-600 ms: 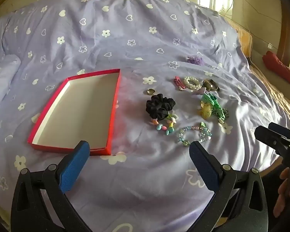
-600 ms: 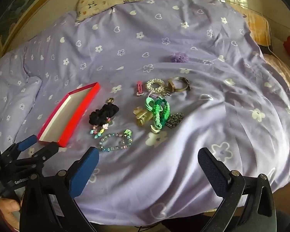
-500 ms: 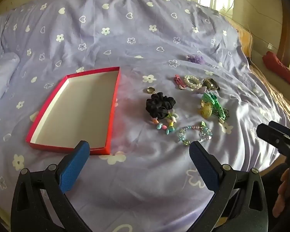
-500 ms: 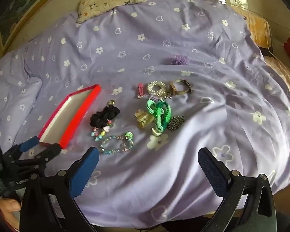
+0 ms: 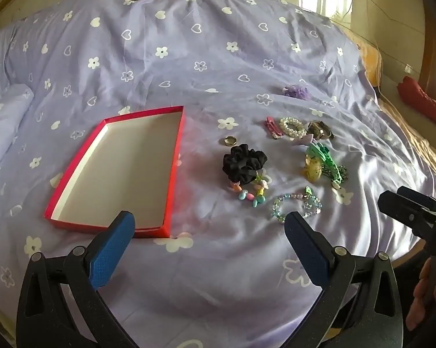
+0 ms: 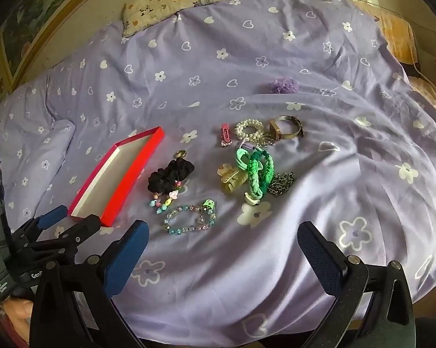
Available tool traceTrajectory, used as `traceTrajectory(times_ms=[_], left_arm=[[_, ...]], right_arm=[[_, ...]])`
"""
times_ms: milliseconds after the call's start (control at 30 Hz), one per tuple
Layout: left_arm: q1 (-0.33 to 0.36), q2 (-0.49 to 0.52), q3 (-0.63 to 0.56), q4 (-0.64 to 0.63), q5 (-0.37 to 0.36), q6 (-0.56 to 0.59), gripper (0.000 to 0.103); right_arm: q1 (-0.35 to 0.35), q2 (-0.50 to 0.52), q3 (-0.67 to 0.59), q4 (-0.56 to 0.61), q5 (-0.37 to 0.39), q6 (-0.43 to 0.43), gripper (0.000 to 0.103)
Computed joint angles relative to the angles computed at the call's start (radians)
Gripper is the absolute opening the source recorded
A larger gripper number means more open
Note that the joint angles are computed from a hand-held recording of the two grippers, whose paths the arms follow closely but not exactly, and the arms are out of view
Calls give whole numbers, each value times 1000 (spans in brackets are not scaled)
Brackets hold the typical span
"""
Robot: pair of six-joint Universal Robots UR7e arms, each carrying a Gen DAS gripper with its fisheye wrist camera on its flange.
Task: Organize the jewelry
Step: 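Move both tools toward the jewelry pile beside the red box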
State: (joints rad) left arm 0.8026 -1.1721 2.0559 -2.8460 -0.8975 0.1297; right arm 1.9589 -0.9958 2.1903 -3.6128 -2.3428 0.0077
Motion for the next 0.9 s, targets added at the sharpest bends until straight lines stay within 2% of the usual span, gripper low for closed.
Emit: traceTrajectory(times_ms=[900], left_arm=[[-21,7,-4,-35,0,23,103]], right_arm=[[23,16,-21,-25,-4,-48,103]])
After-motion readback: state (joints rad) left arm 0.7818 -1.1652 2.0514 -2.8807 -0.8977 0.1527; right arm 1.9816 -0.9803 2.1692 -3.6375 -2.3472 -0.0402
